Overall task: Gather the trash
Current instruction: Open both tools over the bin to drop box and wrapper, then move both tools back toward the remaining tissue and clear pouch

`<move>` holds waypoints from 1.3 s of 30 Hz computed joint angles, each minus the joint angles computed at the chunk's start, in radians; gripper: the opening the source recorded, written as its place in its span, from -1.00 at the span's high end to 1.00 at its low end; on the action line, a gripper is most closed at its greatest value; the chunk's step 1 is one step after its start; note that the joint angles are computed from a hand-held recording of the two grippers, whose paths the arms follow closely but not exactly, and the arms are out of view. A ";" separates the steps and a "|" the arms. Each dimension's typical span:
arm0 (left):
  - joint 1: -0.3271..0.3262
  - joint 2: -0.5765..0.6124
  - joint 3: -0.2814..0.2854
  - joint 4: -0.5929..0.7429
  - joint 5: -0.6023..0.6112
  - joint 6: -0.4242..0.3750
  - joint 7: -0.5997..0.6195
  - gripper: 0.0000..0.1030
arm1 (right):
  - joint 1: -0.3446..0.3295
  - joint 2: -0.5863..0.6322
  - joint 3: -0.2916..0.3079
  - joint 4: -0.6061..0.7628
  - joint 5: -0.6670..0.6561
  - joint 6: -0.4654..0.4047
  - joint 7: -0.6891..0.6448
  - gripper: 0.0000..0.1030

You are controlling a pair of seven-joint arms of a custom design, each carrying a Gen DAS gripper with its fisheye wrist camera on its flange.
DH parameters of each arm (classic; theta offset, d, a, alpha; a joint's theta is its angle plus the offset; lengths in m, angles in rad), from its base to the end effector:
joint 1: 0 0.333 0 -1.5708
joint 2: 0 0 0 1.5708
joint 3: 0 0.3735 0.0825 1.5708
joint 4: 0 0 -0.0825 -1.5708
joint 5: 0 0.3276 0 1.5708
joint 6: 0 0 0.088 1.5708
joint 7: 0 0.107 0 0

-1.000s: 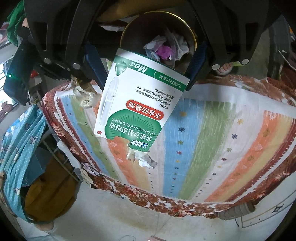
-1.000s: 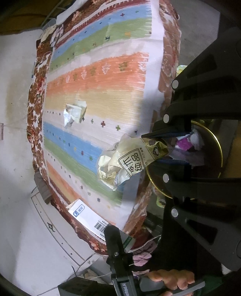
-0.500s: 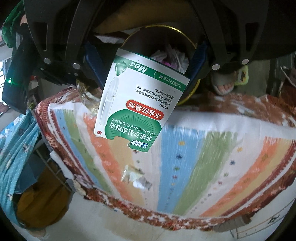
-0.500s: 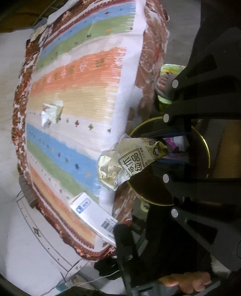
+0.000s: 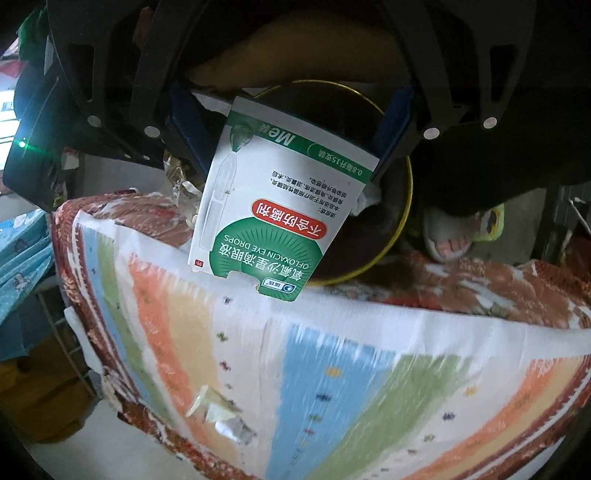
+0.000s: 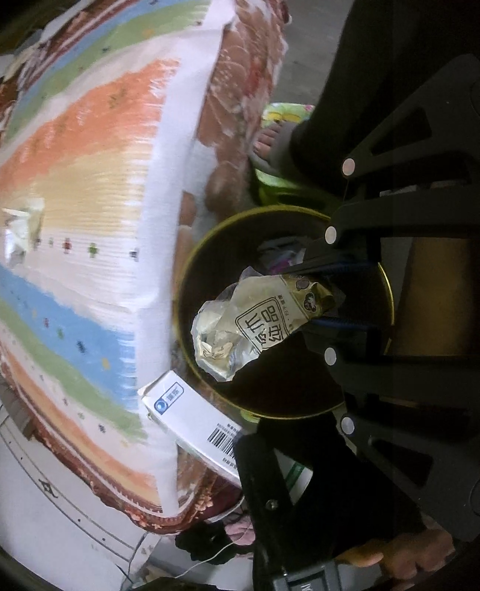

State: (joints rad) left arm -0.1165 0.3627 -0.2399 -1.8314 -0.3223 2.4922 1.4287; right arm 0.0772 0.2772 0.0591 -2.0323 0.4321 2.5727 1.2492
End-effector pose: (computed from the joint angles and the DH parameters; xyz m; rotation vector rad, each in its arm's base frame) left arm 0.6053 -0.2020 0.4575 2.1368 -2.0481 0.6250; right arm 0.5869 0.0706 0.4287 -2.0573 1.8280 -0.0132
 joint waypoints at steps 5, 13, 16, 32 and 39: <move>0.005 0.028 0.006 0.025 -0.009 -0.046 -0.042 -0.57 | -0.004 0.034 -0.002 0.027 0.002 -0.052 0.036 0.62; 0.006 0.053 0.012 0.047 0.006 -0.066 -0.091 -0.57 | -0.013 0.059 0.003 0.045 0.025 -0.086 0.055 0.57; 0.021 0.054 0.003 0.040 -0.033 -0.043 -0.092 -0.64 | -0.024 0.063 0.009 0.051 0.049 -0.093 0.048 0.04; -0.020 -0.012 0.038 -0.029 0.136 0.110 -0.108 -0.83 | -0.003 -0.019 0.000 -0.027 0.015 0.068 0.008 -0.25; -0.010 -0.069 0.022 -0.090 0.153 0.212 -0.031 -0.86 | -0.019 -0.098 0.023 -0.098 0.123 0.174 -0.111 -0.33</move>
